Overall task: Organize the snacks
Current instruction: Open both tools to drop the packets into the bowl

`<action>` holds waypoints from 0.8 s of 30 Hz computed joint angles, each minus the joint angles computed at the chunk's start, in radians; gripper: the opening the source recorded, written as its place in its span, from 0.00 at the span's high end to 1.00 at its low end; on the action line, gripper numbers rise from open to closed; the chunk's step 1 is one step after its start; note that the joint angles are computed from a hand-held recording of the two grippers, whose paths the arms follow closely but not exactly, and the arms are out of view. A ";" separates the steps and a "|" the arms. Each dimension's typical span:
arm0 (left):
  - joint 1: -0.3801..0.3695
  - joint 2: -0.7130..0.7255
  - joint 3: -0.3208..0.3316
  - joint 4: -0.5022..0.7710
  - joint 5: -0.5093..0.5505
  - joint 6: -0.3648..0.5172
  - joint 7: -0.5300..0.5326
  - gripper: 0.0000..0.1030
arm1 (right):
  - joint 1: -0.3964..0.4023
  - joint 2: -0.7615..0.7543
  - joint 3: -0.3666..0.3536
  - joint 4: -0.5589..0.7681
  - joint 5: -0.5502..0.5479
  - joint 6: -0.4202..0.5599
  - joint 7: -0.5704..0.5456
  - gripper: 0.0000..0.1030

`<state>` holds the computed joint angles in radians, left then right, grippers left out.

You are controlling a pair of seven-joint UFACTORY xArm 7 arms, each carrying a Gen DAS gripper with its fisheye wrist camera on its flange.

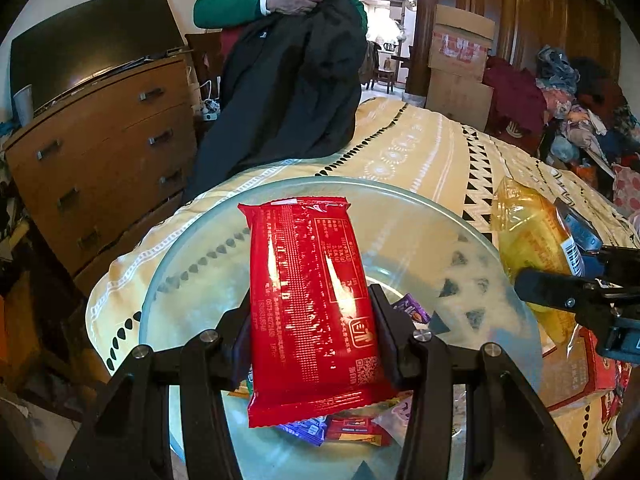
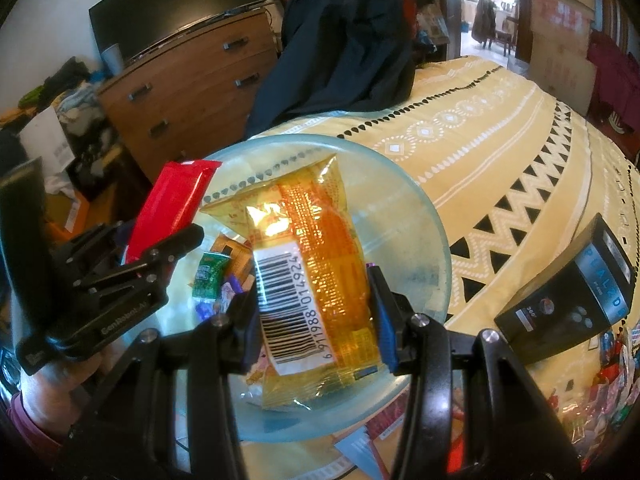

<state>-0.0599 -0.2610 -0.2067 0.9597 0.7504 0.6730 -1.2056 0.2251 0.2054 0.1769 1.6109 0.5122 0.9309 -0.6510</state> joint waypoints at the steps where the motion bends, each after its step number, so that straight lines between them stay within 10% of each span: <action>1: 0.000 0.004 0.000 0.003 -0.002 0.003 0.001 0.49 | 0.002 0.002 0.000 0.002 -0.004 0.000 0.003 0.55; 4: -0.001 0.010 0.004 0.005 -0.010 0.010 0.005 0.48 | 0.005 0.009 0.001 0.007 -0.011 0.005 0.006 0.54; 8: -0.002 0.004 -0.008 0.010 0.015 0.043 -0.035 0.36 | 0.004 -0.009 0.000 -0.016 -0.015 -0.022 0.002 0.23; 13: -0.020 -0.006 -0.041 0.033 0.060 0.096 -0.077 0.28 | -0.021 -0.090 -0.013 -0.094 0.056 -0.080 -0.054 0.22; 20: -0.109 0.039 -0.192 0.171 0.271 0.285 -0.242 0.00 | -0.064 -0.430 -0.159 -0.422 0.383 -0.229 -0.343 0.00; 24: -0.223 0.191 -0.284 0.324 0.393 0.371 -0.292 0.00 | -0.106 -0.613 -0.266 -0.647 0.365 -0.356 -0.385 0.00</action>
<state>-0.2831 -0.0696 -0.4912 1.2841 1.1438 1.0439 -1.4974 0.1189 -0.4080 -0.0895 0.9641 0.8771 0.5753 -1.0364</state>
